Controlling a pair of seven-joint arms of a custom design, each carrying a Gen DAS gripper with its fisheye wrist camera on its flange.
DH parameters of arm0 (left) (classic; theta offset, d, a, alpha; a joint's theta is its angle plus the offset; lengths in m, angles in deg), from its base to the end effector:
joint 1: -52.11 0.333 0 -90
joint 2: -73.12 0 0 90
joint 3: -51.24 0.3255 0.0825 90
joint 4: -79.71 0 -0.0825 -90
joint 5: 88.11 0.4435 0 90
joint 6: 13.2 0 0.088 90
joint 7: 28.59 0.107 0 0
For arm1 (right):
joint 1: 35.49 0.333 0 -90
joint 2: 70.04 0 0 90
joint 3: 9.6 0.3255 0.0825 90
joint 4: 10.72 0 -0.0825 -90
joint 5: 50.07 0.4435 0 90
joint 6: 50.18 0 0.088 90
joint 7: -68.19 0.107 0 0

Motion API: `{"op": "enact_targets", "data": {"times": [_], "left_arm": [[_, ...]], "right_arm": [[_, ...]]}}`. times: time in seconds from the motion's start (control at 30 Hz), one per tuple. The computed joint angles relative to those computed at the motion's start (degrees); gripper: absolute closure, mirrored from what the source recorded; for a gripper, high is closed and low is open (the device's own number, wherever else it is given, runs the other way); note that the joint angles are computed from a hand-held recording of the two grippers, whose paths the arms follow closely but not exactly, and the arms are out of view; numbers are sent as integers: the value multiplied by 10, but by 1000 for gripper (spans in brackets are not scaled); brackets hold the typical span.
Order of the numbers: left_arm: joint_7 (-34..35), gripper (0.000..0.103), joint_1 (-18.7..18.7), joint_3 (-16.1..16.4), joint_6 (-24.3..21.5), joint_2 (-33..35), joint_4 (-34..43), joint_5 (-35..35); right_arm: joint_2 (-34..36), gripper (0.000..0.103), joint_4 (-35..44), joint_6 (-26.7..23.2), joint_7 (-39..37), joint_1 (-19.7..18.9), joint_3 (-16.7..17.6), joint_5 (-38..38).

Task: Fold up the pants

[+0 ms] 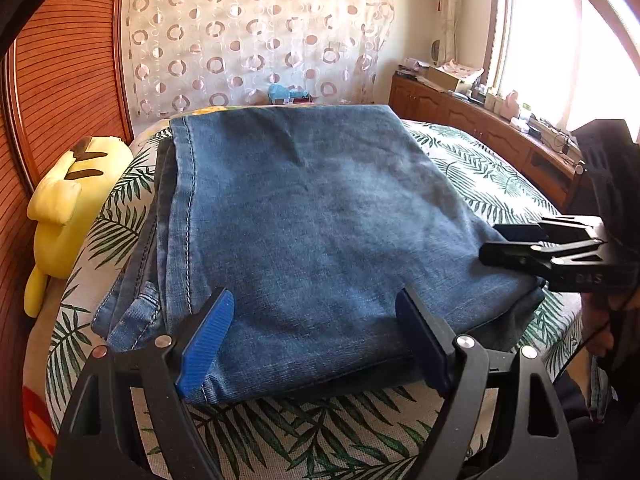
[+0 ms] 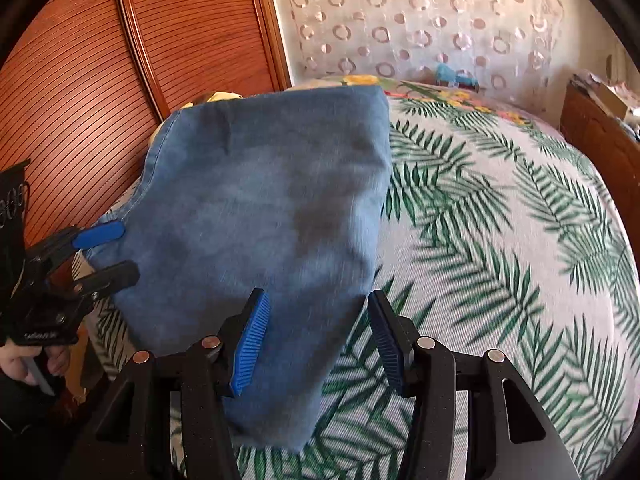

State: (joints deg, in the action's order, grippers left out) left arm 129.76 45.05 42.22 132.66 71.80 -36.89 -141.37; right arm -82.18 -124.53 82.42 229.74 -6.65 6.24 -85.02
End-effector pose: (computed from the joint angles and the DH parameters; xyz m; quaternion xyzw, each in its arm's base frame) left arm 0.6170 -0.1678 0.4934 -0.3327 0.8478 -0.3970 0.1139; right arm 0.4232 0.4206 0.6120 -0.5991 0.7031 -0.2303 0.3061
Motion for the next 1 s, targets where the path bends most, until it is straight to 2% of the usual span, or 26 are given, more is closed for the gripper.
{"op": "enact_targets", "data": {"times": [0.27,0.3,0.37,0.4,0.47,0.63,0.8,1.0], "left_arm": [[23,19,-2,0,13,-1,-8,-15],[22,19,-1,1,9,-1,-6,-16],[16,19,2,3,1,1,-1,-16],[14,19,4,5,-5,1,1,-15],[11,19,8,7,-6,0,3,-15],[19,19,19,16,-8,-10,6,-39],[26,19,36,33,-10,-17,18,-73],[31,19,57,45,9,-15,38,-96]], "right_arm": [[-14,50,-23,26,24,-1,0,10],[-11,53,-21,32,19,-1,-1,13],[-6,75,-20,60,8,-1,-4,18],[-1,87,-9,51,10,-3,2,4],[-3,93,-1,61,12,-7,4,-21],[24,95,71,65,-7,-9,16,-85],[110,96,182,73,-77,17,5,-105],[231,96,305,125,-194,49,-26,-28]]}}
